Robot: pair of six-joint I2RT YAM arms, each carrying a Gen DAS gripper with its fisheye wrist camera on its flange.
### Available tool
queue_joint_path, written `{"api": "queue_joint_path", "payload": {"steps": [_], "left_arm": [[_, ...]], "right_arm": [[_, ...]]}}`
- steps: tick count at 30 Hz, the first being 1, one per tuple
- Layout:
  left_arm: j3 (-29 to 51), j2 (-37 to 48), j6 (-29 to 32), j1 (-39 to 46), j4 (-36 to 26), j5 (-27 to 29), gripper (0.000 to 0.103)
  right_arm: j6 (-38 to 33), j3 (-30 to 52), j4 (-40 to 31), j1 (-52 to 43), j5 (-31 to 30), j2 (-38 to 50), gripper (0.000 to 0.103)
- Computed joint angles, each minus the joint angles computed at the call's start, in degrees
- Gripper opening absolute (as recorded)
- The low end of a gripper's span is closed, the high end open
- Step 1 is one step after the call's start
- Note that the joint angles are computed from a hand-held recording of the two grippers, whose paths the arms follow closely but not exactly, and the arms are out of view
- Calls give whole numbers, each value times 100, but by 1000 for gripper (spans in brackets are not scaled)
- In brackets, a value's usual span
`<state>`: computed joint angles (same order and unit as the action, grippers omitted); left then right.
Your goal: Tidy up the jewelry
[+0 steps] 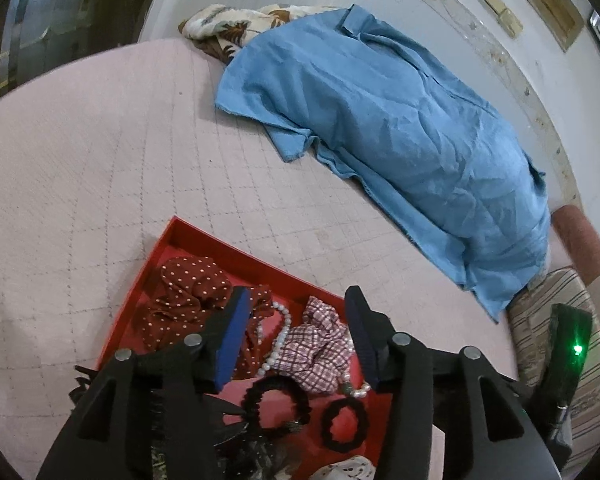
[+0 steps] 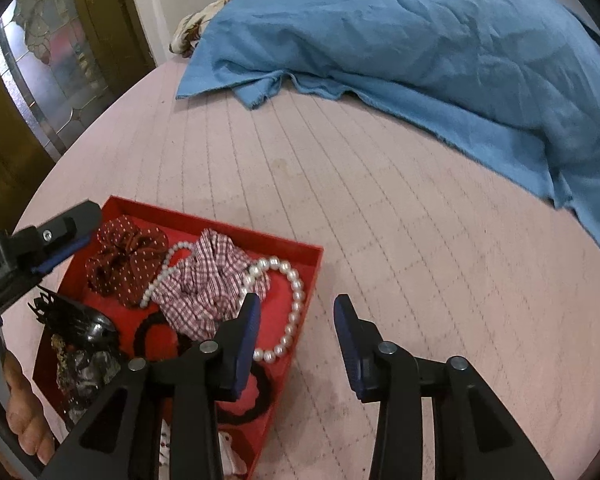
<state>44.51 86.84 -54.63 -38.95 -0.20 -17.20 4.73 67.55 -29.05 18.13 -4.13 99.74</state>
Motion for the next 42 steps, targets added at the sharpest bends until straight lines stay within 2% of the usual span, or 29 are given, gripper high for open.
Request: {"api": "queue_joint_path", "payload": {"steps": [2,10,16,20,28,30,31,32,34,38,42], "left_arm": [[152,78,40,-78,-259,-147,51],[660,255,299,-645,-1277,-1303,72],[1067,574,482,-1165,-1923,-2121,75],[1168,644,300,-1358,-2260,-2467,75],[644,62,-110,-1334,-2192,-2529,76],[613,19,-106,-1312,-2191,-2539,77],[595,0,-118,-1323,-2190,-2552,77],[573,-32,-131,-1323,-2184,-2567,77],[537,-103,-168,-1339,-2176,-2622,77],[510,-182,-255,-1402,-2227,-2797,80],[514,-249,-359,-1443,-2355,-2987,84]], "right_arm": [[49,-164,16,-36,-61,-110,41],[121,-1119,135,-248,-298,-980,51],[100,-1817,156,-564,-432,-1667,54],[120,-2132,148,-736,-526,-2005,55],[131,-2385,155,-183,-848,-2173,55],[147,-2433,155,4,-986,-2135,52],[207,-2483,147,183,-903,-2133,46],[261,-2513,133,342,-757,-2115,32],[409,-2574,115,605,-478,-2053,12],[736,-2698,188,829,-196,-2184,11],[868,-2756,114,894,-204,-2274,11]]}}
